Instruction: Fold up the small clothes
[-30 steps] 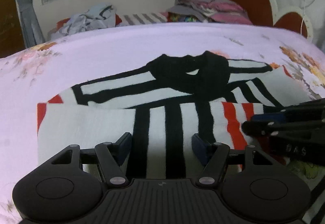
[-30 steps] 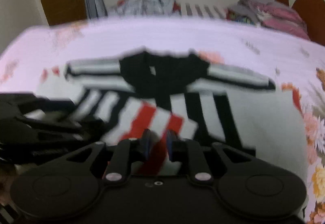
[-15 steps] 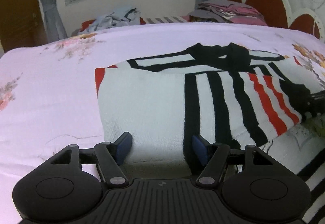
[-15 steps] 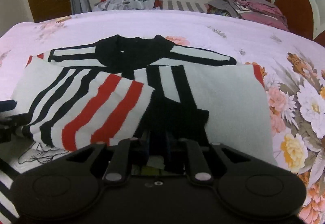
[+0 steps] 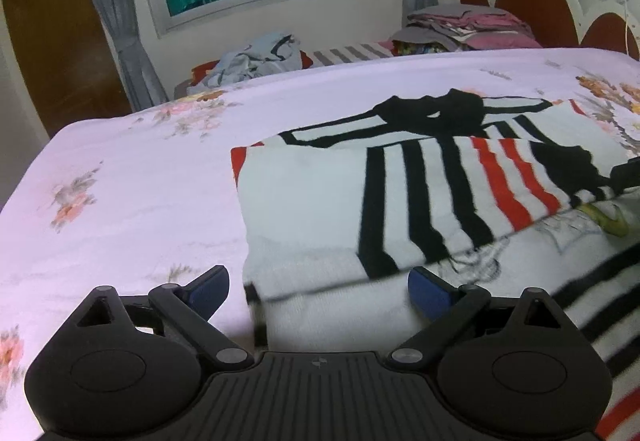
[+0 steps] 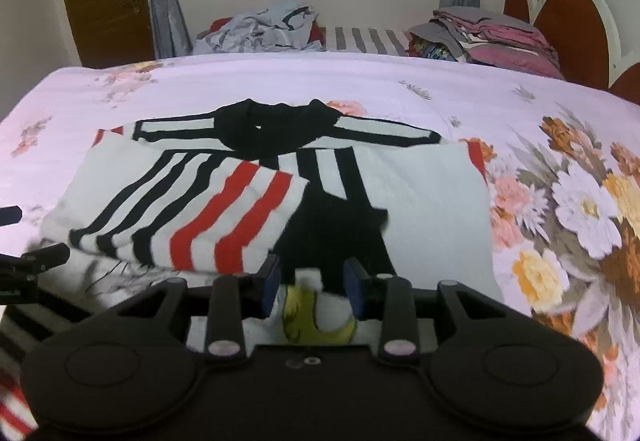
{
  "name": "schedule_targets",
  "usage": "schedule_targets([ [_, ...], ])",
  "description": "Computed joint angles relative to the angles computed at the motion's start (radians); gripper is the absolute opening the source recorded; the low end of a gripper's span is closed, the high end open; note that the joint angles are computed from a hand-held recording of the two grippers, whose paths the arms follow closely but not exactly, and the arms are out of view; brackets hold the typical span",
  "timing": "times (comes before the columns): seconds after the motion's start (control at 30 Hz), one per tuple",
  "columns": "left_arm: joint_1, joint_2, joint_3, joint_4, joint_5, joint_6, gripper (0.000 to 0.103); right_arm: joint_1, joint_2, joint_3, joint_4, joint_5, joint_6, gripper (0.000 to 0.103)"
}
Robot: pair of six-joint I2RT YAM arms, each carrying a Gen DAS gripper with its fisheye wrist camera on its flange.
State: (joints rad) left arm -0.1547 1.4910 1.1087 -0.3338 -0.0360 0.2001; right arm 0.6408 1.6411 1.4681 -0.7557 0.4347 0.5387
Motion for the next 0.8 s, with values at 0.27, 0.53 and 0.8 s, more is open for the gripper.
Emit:
schedule_targets([
  [0.27,-0.038,-0.266,-0.174,-0.097,-0.024,-0.068,0.095,0.054,-0.294,-0.228,-0.036,-0.025,0.083,0.049],
  [0.53,0.173,-0.636,-0.378,-0.349,0.17,-0.142,0.082,0.163,-0.708,-0.497,-0.154,-0.11,0.315,0.053],
  [0.8,0.625,-0.785,-0.447,-0.628,0.618,-0.008,0.068,0.457,-0.936,-0.642,-0.283,-0.006,0.699,0.045],
])
